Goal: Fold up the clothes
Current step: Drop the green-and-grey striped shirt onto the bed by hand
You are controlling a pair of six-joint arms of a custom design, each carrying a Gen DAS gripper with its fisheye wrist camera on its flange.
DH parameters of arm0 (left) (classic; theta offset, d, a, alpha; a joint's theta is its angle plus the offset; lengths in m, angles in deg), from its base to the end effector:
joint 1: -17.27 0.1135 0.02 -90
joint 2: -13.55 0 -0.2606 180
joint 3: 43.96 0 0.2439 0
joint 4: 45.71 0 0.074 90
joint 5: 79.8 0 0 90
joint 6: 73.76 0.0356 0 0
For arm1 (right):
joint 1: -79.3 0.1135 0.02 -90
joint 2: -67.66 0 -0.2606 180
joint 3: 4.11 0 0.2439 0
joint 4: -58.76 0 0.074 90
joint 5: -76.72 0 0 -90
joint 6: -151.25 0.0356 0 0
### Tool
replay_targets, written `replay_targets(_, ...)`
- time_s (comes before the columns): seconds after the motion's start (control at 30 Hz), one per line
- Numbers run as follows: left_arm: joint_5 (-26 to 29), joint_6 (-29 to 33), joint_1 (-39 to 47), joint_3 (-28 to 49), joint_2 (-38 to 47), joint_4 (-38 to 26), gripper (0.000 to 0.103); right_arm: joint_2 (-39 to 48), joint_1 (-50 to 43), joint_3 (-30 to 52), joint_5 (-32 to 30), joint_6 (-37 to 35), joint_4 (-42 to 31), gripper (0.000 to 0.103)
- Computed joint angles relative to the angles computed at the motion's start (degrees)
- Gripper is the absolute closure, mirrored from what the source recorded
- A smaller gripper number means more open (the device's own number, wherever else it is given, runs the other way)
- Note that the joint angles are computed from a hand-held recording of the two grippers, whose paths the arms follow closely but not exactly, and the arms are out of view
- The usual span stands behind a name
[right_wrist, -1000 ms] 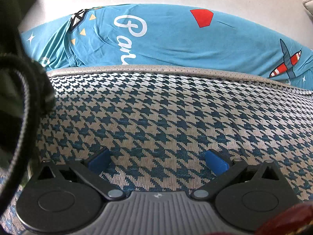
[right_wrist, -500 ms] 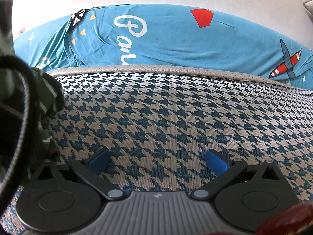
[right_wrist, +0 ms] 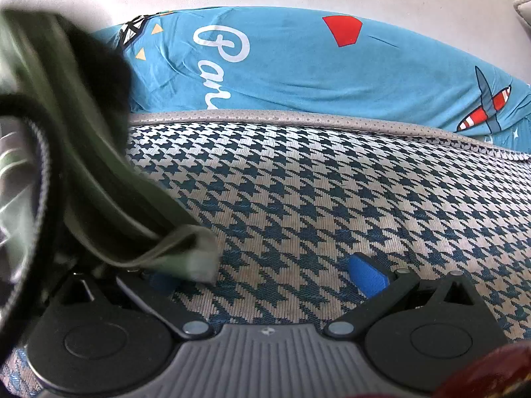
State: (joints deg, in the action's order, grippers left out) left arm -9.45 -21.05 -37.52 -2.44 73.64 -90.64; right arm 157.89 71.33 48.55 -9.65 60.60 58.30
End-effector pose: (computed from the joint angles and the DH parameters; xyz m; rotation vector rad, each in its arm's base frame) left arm 0.1074 -0.1314 0.1655 0.2881 2.5624 -0.1270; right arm 0.2974 -0.0439 0.1579 0.1773 2.2303 -0.1526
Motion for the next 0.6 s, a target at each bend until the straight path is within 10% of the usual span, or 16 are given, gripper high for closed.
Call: replay_targets(0.6,0.0,-3.2,-1.4,0.3,0.7,0.2,0.000,0.2,0.1,-0.1,0.1,0.0,0.3,0.000)
